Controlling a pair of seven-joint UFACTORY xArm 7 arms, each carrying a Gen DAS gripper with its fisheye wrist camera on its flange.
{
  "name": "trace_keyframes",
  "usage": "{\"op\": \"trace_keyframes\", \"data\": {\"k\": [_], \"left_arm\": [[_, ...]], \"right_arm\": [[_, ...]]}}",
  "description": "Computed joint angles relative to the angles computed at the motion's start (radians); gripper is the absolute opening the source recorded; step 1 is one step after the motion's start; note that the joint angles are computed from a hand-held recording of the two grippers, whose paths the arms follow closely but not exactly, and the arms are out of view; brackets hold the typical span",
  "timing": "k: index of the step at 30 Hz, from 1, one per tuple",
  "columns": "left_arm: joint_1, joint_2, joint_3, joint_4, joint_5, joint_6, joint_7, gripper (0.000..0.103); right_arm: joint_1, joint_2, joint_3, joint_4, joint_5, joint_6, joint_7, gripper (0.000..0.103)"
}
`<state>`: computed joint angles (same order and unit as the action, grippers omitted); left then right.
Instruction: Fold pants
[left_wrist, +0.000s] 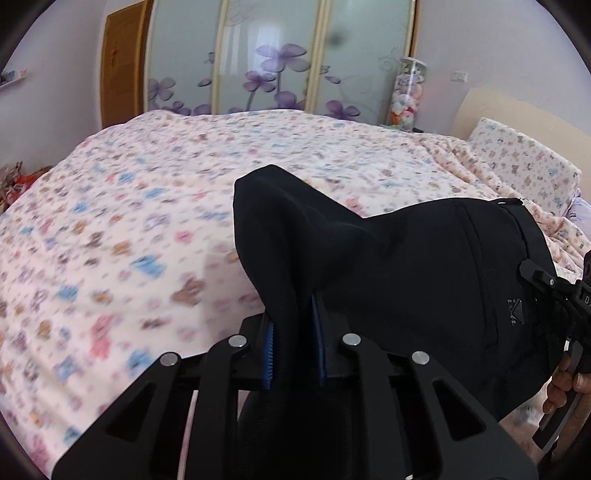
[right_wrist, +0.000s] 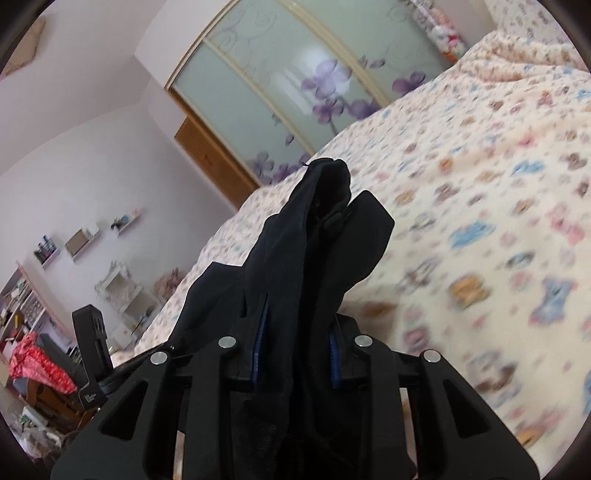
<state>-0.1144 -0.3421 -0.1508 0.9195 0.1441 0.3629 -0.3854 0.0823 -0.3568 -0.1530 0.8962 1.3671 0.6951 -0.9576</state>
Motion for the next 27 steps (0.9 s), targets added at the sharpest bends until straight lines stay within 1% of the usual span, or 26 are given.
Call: {"op": "trace_keyframes", "data": {"k": [2, 3, 4, 5, 6, 7, 8, 9, 10, 11, 12, 13, 14, 15, 16, 17, 18, 19, 20, 21, 22, 23, 24, 25, 26, 27], "left_arm": [[0.018, 0.059, -0.025, 0.033, 0.036, -0.012, -0.028, 0.020], [0.041, 0.089, -0.050, 0.049, 0.083, -0.005, -0.074, 0.022], [0.049, 0.107, -0.058, 0.057, 0.112, 0.003, -0.108, 0.027], [0.045, 0.134, -0.053, 0.070, 0.164, 0.029, -0.175, 0.032], [0.081, 0.147, -0.080, 0.073, 0.197, 0.053, -0.231, 0.035], [0.076, 0.154, -0.066, 0.064, 0.193, 0.044, -0.244, 0.040], [0.048, 0.152, -0.027, 0.042, 0.147, 0.022, -0.231, 0.048], [0.038, 0.141, -0.008, 0.022, 0.121, 0.008, -0.231, 0.053], [0.035, 0.123, 0.006, 0.005, 0.100, 0.005, -0.241, 0.061], [0.035, 0.109, 0.013, -0.006, 0.092, 0.005, -0.246, 0.065], [0.044, 0.088, 0.013, -0.018, 0.098, 0.012, -0.264, 0.066], [0.053, 0.074, 0.010, -0.026, 0.108, 0.015, -0.276, 0.067], [0.086, 0.043, -0.013, -0.040, 0.160, 0.022, -0.325, 0.070], [0.117, 0.018, -0.038, -0.050, 0.213, 0.026, -0.370, 0.074], [0.152, -0.020, -0.067, -0.067, 0.274, 0.016, -0.419, 0.082], [0.163, -0.046, -0.078, -0.081, 0.300, -0.002, -0.437, 0.088], [0.176, -0.086, -0.090, -0.108, 0.330, -0.050, -0.453, 0.089], [0.169, -0.115, -0.091, -0.128, 0.334, -0.096, -0.440, 0.091], [0.144, -0.127, -0.081, -0.138, 0.316, -0.129, -0.406, 0.096], [0.089, -0.133, -0.054, -0.147, 0.279, -0.167, -0.346, 0.099], [0.054, -0.129, -0.039, -0.146, 0.249, -0.182, -0.304, 0.101], [-0.019, -0.118, -0.002, -0.141, 0.204, -0.190, -0.234, 0.101], [-0.082, -0.099, 0.024, -0.127, 0.161, -0.180, -0.173, 0.101], [-0.107, -0.084, 0.029, -0.118, 0.133, -0.174, -0.141, 0.101], [-0.132, -0.066, 0.034, -0.108, 0.105, -0.163, -0.107, 0.101], [-0.134, -0.051, 0.022, -0.102, 0.090, -0.146, -0.090, 0.101]], "right_arm": [[-0.018, 0.038, 0.011, 0.000, -0.054, -0.028, 0.072, 0.027], [-0.025, 0.057, 0.021, 0.003, -0.092, -0.042, 0.116, 0.027], [-0.037, 0.081, 0.038, 0.002, -0.152, -0.072, 0.186, 0.027], [-0.040, 0.093, 0.038, -0.002, -0.171, -0.082, 0.217, 0.027], [-0.039, 0.102, 0.030, -0.003, -0.162, -0.074, 0.227, 0.028], [-0.039, 0.105, 0.021, -0.002, -0.151, -0.054, 0.235, 0.028], [-0.040, 0.097, 0.030, -0.006, -0.165, -0.062, 0.248, 0.029], [-0.041, 0.084, 0.051, -0.015, -0.206, -0.096, 0.269, 0.031], [-0.038, 0.075, 0.060, -0.024, -0.237, -0.121, 0.286, 0.034], [-0.035, 0.068, 0.066, -0.029, -0.269, -0.137, 0.311, 0.035], [-0.035, 0.069, 0.063, -0.025, -0.301, -0.141, 0.343, 0.045], [-0.037, 0.066, 0.066, -0.023, -0.342, -0.147, 0.387, 0.052], [-0.038, 0.062, 0.066, -0.022, -0.375, -0.157, 0.426, 0.054], [-0.033, 0.052, 0.058, -0.026, -0.387, -0.168, 0.441, 0.055], [-0.028, 0.031, 0.055, -0.035, -0.397, -0.196, 0.448, 0.055], [-0.015, 0.008, 0.056, -0.051, -0.424, -0.249, 0.466, 0.055], [-0.016, -0.027, 0.068, -0.077, -0.434, -0.301, 0.456, 0.055], [-0.018, -0.060, 0.086, -0.092, -0.408, -0.337, 0.405, 0.055], [0.014, -0.084, 0.064, -0.096, -0.368, -0.331, 0.349, 0.055], [0.066, -0.091, 0.013, -0.081, -0.317, -0.284, 0.281, 0.055], [0.159, -0.102, -0.080, -0.067, -0.282, -0.194, 0.230, 0.055], [0.211, -0.103, -0.135, -0.055, -0.271, -0.123, 0.217, 0.055], [0.221, -0.088, -0.154, -0.041, -0.258, -0.030, 0.218, 0.058], [0.189, -0.069, -0.134, -0.030, -0.259, 0.022, 0.232, 0.064], [0.171, -0.053, -0.115, -0.026, -0.283, 0.037, 0.268, 0.066], [0.127, -0.026, -0.071, -0.022, -0.343, 0.035, 0.337, 0.070]]}}
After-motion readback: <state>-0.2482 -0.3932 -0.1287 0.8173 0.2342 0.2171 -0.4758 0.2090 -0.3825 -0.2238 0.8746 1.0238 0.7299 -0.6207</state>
